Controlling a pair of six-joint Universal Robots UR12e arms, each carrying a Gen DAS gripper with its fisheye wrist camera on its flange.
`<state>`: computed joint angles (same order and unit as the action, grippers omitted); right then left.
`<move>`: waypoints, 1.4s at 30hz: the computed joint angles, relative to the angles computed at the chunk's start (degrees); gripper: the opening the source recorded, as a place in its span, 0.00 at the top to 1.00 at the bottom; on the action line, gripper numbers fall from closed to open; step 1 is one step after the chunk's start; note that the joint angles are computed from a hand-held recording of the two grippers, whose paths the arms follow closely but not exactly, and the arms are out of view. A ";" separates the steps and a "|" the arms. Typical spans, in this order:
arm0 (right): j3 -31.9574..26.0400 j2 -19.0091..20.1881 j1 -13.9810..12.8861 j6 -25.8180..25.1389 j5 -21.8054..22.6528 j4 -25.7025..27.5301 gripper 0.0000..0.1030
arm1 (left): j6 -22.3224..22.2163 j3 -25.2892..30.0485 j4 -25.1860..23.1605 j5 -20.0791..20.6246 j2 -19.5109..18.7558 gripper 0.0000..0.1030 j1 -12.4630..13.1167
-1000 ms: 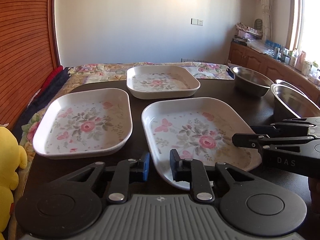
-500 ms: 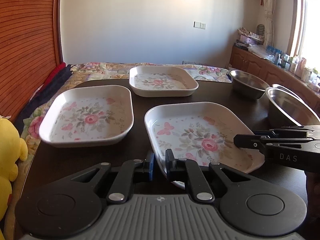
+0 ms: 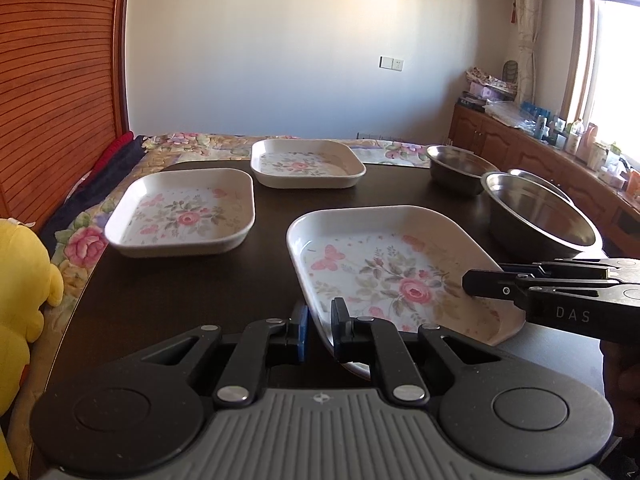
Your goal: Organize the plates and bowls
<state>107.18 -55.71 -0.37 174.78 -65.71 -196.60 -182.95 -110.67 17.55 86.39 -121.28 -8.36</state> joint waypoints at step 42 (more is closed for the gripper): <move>8.67 -2.61 0.34 0.79 0.80 -5.83 0.78 | -1.92 -5.25 3.51 1.27 0.98 0.87 0.04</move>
<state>115.85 -58.32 -0.03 175.56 -64.91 -202.42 -184.87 -115.92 21.07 87.65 -120.30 -8.31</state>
